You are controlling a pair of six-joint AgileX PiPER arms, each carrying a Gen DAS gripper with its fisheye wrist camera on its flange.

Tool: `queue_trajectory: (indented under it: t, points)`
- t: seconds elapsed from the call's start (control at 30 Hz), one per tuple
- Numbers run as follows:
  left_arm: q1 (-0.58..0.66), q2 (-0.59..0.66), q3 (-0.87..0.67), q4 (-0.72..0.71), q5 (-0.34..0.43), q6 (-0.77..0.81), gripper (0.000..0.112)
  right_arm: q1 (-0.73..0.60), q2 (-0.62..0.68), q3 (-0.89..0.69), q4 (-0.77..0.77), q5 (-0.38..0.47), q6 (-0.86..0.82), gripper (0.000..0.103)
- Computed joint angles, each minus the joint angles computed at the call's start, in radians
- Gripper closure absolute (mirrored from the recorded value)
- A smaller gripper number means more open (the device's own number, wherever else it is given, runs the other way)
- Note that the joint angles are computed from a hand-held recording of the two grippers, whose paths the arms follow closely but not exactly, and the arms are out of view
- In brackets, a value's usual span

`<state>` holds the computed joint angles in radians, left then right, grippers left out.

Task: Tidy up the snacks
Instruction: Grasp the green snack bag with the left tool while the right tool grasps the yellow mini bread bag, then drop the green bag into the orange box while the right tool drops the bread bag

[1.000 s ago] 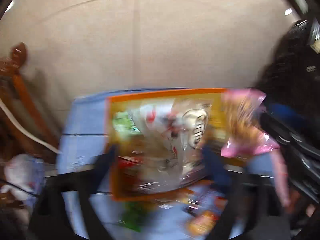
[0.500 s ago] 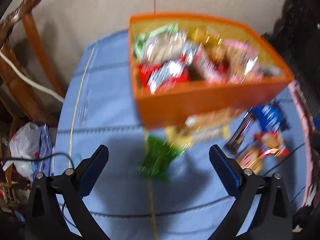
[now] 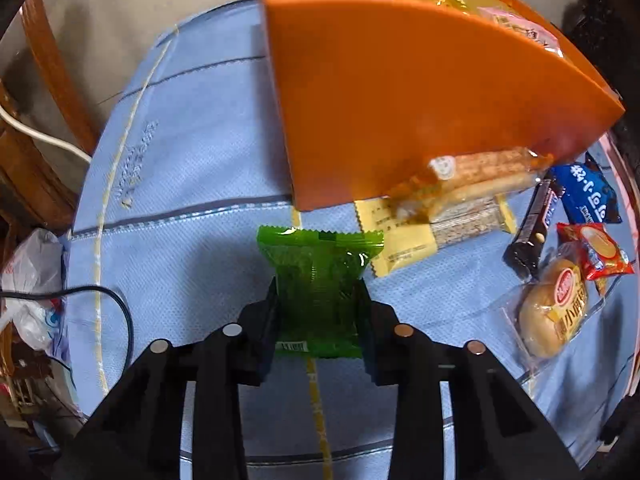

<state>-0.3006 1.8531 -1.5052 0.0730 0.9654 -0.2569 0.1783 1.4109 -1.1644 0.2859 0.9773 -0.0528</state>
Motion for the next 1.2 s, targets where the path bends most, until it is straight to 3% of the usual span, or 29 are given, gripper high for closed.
queue_trajectory:
  t: [0.2, 0.3, 0.47, 0.53, 0.63, 0.93, 1.1, 1.2]
  points:
    - [0.045, -0.105, 0.068, -0.155, -0.006, 0.065, 0.081, 0.137, 0.122, -0.045, -0.069, -0.076, 0.086, 0.016]
    - [0.057, -0.154, 0.121, -0.212, -0.009, 0.074, 0.081, 0.234, 0.218, -0.094, -0.243, -0.111, 0.193, 0.016]
    - [0.039, -0.227, 0.217, -0.196, -0.025, 0.052, 0.081, 0.271, 0.311, -0.147, -0.291, -0.118, 0.195, 0.015]
    - [0.053, -0.222, 0.239, -0.218, -0.042, 0.065, 0.081, 0.286, 0.326, -0.159, -0.319, -0.097, 0.165, 0.029]
    - [0.062, -0.244, 0.259, -0.226, -0.043, 0.063, 0.081, 0.259, 0.287, -0.17, -0.217, -0.036, 0.067, 0.036]
    - [0.059, -0.345, 0.23, -0.28, 0.007, 0.092, 0.081, 0.113, 0.034, -0.11, 0.054, 0.076, -0.114, 0.036]
    - [0.039, -0.365, 0.094, -0.276, 0.062, 0.09, 0.081, 0.016, -0.005, -0.207, 0.12, 0.117, -0.144, 0.036]
    - [0.036, -0.307, -0.05, -0.275, 0.112, 0.098, 0.081, -0.024, 0.022, -0.322, 0.118, 0.121, -0.143, 0.035]
